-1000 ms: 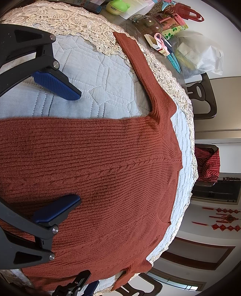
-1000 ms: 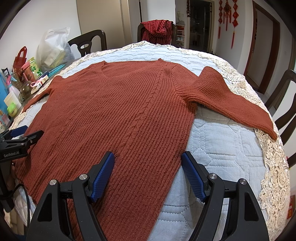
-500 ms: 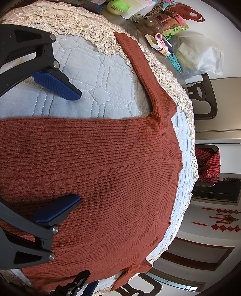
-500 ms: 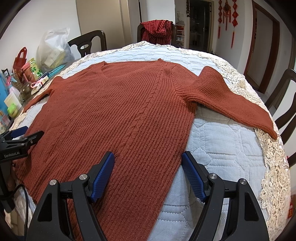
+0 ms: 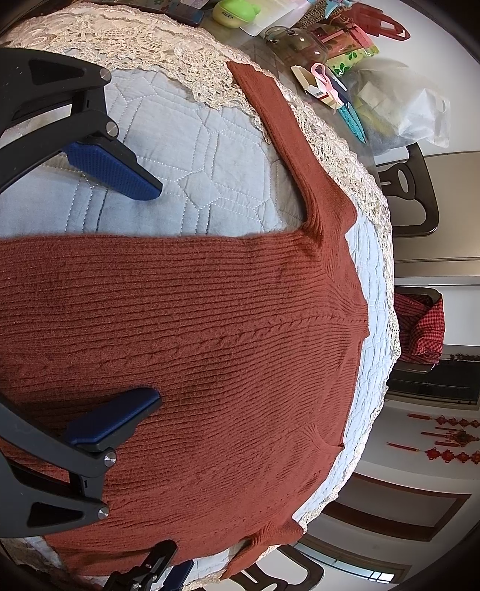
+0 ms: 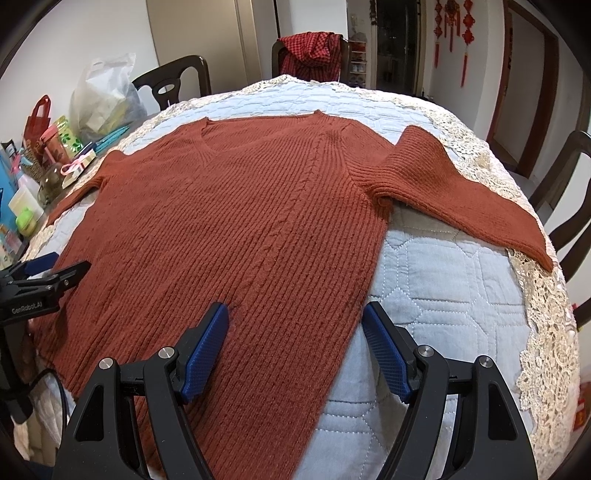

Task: Fold small clothes

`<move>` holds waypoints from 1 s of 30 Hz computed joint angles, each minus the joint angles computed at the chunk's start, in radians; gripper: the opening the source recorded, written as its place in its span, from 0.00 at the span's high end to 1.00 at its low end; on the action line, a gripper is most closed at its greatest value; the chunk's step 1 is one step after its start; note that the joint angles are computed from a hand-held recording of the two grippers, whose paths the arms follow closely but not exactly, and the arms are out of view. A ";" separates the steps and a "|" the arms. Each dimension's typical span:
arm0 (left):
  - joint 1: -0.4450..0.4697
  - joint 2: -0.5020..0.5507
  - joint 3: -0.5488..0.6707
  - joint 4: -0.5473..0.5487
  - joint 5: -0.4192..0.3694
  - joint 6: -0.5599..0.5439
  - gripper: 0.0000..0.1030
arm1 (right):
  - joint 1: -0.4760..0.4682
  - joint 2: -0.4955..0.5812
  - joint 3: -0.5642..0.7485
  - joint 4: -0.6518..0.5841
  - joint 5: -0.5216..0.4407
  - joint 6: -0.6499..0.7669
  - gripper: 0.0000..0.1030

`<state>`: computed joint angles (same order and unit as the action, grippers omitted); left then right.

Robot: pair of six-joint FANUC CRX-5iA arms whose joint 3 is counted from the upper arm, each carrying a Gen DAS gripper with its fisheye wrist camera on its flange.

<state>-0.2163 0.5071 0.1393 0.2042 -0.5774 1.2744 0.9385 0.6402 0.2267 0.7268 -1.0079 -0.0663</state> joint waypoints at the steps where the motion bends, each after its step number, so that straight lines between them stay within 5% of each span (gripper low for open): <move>1: 0.001 -0.002 -0.006 0.006 0.004 -0.004 0.00 | 0.001 0.000 0.000 0.000 -0.002 0.002 0.27; 19: 0.029 -0.022 -0.012 0.021 0.031 0.002 0.04 | 0.006 0.011 0.036 0.070 0.031 0.011 0.27; 30: 0.125 0.072 0.109 0.055 -0.007 0.127 0.19 | -0.038 0.072 0.138 0.025 0.073 0.129 0.27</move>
<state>-0.0915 0.5791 0.2484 0.2592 -0.5844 1.4013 0.9002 0.7123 0.3644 0.7517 -0.9346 0.0627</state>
